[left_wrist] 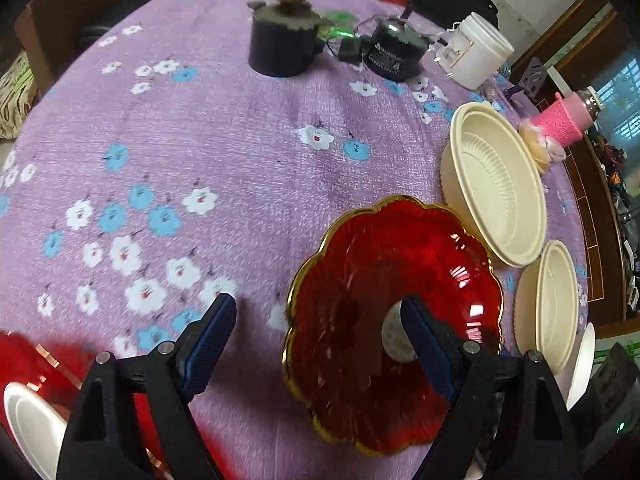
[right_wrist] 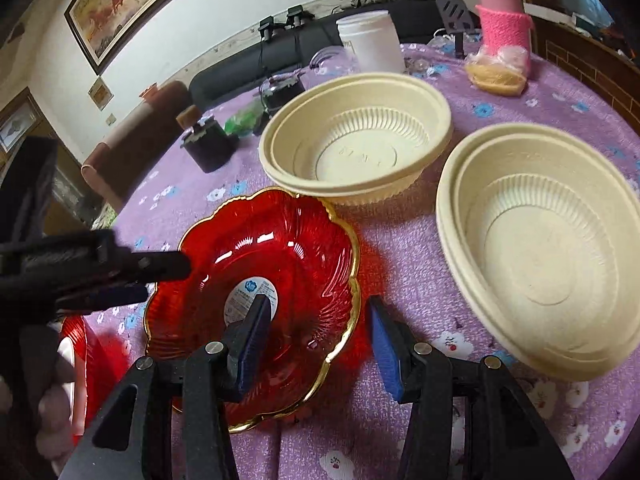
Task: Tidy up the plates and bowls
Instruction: 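Grasp the rim of the small labeled red plate with both tools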
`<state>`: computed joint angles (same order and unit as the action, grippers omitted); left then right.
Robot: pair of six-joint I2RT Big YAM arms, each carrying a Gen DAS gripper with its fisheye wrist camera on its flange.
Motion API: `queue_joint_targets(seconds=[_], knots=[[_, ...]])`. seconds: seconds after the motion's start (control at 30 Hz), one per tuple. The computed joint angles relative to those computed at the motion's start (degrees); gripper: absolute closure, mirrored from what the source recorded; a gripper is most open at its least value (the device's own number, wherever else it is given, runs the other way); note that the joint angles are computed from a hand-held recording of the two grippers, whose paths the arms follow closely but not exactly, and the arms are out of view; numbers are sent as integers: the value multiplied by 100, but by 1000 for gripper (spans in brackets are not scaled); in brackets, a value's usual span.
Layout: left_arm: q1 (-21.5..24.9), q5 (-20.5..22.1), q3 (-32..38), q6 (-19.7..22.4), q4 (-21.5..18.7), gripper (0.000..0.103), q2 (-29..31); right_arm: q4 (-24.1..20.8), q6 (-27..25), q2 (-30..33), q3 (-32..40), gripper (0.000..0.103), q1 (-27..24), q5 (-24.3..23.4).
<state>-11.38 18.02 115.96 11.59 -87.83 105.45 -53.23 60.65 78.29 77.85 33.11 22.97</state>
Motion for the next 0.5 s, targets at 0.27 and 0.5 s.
queue_joint_targets(seconds=[0.27, 0.5], knots=[[-247, -238, -342, 205, 178, 42, -190, 399, -27, -104, -218, 58, -55, -57], [-103, -262, -601, 34, 208, 64, -442, 667, 415, -391, -575, 82, -141, -176]])
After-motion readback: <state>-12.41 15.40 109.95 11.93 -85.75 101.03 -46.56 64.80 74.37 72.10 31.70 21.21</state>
